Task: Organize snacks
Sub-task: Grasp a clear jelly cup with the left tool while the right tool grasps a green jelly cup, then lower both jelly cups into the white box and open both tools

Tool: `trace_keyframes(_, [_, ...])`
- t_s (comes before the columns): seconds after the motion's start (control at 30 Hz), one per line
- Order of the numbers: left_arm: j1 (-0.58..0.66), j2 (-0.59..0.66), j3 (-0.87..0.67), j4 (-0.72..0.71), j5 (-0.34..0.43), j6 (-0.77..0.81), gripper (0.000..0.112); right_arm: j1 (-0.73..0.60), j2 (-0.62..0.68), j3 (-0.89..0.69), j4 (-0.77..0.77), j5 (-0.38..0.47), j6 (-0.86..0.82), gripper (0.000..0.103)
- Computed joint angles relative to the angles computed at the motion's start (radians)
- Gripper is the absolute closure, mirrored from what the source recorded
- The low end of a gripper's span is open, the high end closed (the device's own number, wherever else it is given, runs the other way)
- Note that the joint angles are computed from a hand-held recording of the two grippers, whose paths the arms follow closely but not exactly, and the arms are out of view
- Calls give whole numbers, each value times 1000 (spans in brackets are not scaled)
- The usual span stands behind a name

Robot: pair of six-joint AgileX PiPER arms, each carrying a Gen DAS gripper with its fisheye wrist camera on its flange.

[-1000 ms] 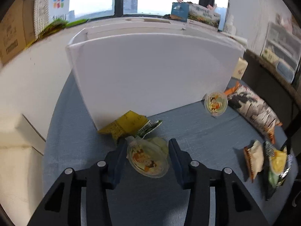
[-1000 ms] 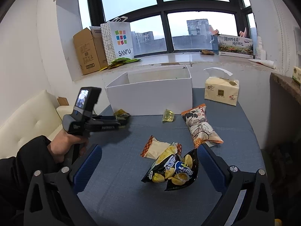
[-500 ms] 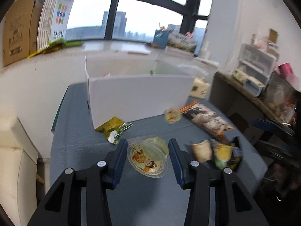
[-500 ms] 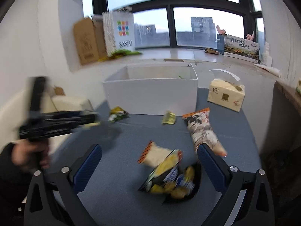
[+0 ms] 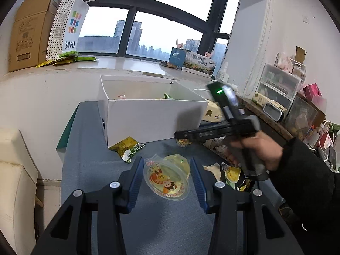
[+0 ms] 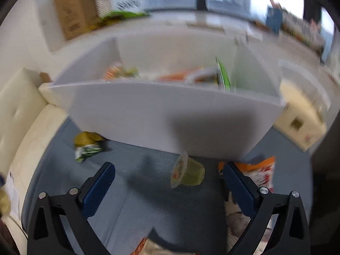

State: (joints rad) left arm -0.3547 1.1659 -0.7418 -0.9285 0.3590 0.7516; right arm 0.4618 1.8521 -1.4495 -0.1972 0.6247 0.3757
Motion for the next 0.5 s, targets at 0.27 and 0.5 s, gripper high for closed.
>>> trace_keyframes(0.27, [21, 3, 15, -84, 17, 86, 63, -83, 77, -72, 242, 100, -211, 71])
trace_keyframes(0.5, [17, 5, -3, -57, 16, 66, 63, -44, -124, 141, 259, -31, -272, 71])
